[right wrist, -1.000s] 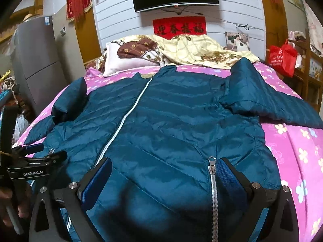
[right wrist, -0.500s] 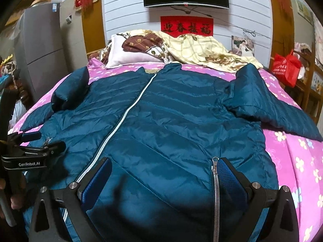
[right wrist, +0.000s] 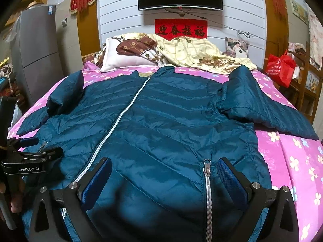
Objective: Fold large clothes
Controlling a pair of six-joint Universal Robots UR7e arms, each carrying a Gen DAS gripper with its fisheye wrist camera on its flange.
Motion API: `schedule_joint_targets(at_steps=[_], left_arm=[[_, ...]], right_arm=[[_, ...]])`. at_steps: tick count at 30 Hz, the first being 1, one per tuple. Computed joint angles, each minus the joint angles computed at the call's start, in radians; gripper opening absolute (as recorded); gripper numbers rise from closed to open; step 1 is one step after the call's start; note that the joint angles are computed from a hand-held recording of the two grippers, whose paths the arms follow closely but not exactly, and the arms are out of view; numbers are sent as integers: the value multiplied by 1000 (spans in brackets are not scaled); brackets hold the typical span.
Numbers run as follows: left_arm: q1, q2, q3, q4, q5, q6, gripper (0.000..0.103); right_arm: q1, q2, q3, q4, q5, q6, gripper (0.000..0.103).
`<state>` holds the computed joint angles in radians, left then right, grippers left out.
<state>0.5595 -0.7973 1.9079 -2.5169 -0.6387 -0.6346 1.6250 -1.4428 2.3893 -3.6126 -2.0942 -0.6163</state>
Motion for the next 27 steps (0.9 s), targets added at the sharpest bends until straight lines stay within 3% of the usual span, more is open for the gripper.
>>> schedule_joint_targets(at_steps=[27], left_arm=[[14,1,-7,1,-18,0,103]], right_arm=[[12,4,2,-44,-16,-13,103]])
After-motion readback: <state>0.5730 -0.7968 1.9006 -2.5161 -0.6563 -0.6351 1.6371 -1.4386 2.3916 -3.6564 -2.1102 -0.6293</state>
